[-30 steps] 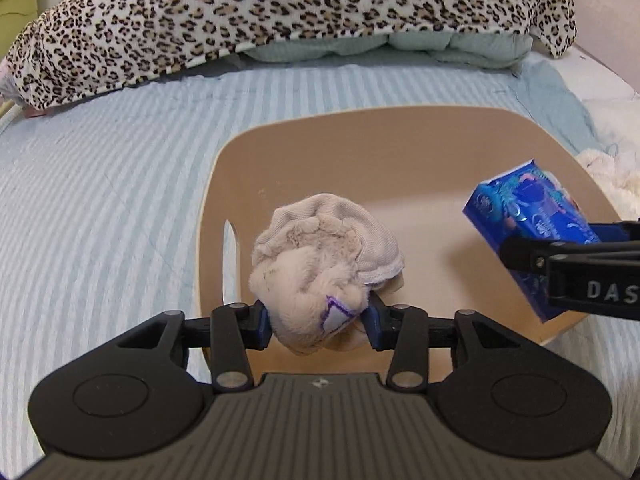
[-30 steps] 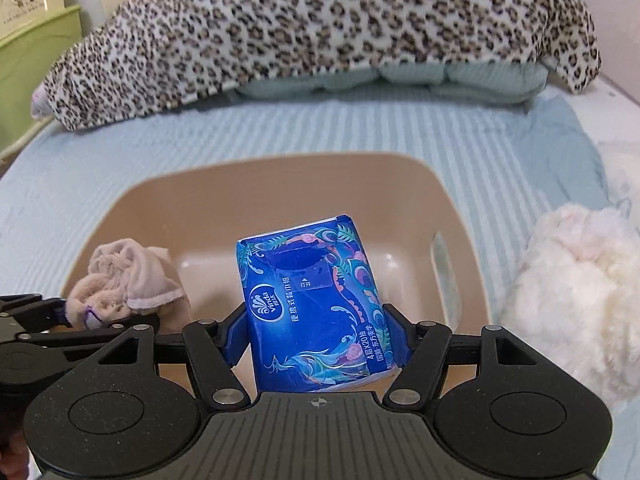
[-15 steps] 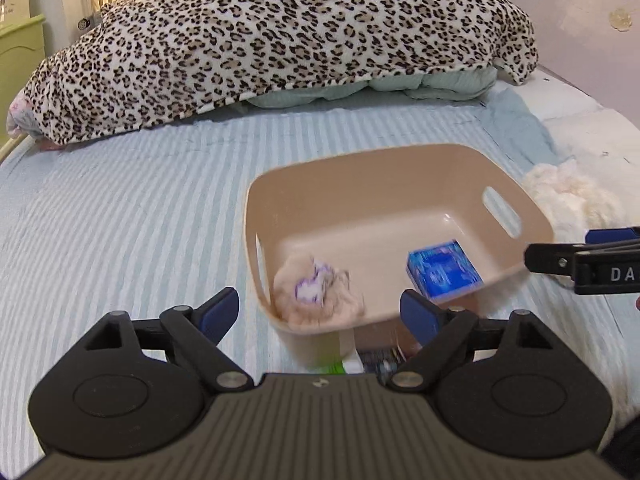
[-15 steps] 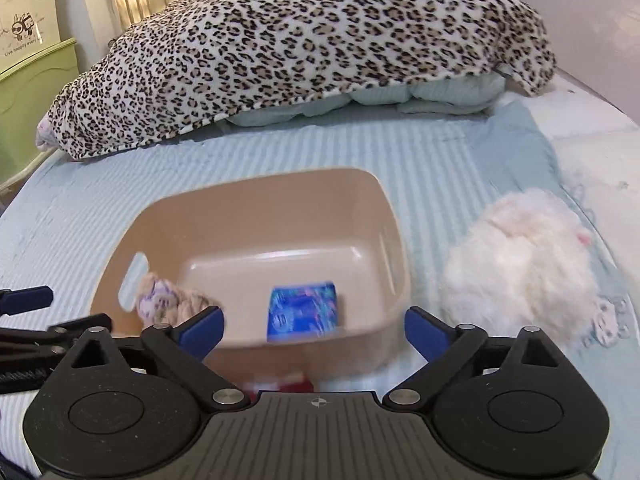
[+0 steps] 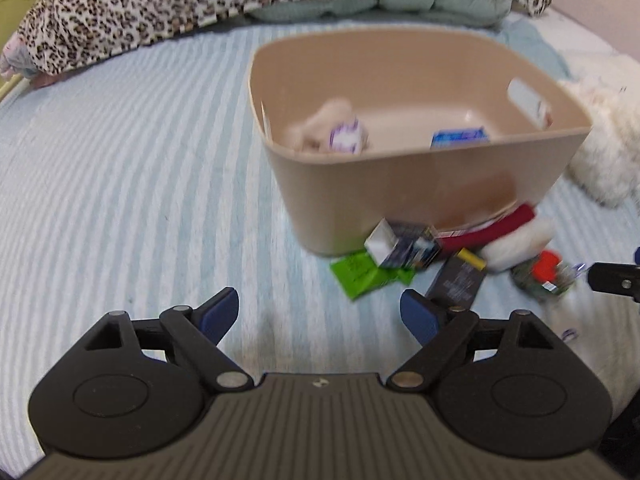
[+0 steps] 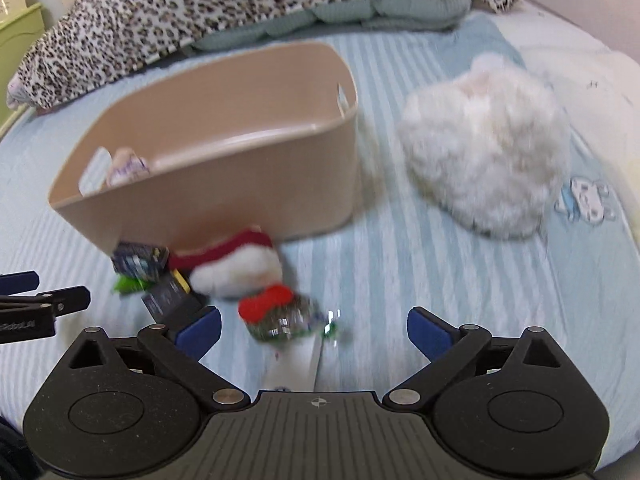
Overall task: Organize objects
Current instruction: 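Grasp the green snack packet with the left tool while the right tool grasps the white box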
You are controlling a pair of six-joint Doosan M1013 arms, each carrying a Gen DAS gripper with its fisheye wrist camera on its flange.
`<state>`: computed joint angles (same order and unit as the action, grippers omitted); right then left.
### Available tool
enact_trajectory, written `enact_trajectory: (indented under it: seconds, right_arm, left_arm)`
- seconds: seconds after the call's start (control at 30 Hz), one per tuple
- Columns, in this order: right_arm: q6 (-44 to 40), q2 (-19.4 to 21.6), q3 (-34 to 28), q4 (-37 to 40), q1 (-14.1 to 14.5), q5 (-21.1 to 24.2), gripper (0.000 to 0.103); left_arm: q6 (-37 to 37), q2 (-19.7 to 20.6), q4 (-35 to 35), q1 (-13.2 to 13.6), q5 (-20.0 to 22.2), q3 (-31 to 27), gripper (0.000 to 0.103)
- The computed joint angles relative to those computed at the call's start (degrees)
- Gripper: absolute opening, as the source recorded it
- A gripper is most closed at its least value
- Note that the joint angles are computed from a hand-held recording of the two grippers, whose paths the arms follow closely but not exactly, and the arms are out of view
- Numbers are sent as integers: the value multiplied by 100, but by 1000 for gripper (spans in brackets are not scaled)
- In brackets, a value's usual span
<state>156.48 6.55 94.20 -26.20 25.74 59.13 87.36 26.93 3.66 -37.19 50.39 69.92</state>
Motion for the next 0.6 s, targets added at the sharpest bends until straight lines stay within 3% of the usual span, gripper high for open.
enact_trajectory:
  seconds: [0.3, 0.47, 0.53, 0.6]
  right_arm:
    - [26, 206, 131, 287, 10, 13, 99]
    - [-88, 300, 178, 469, -54, -59, 91]
    - [-100, 332, 182, 435, -51, -68, 88]
    - [-140, 359, 170, 369, -35, -77, 80]
  left_arm:
    - [-13, 176, -292, 61, -295, 100, 88]
    - [258, 182, -423, 45, -892, 226, 89]
    - [599, 256, -654, 52, -846, 151, 89]
    - [887, 307, -824, 56, -843, 128, 88]
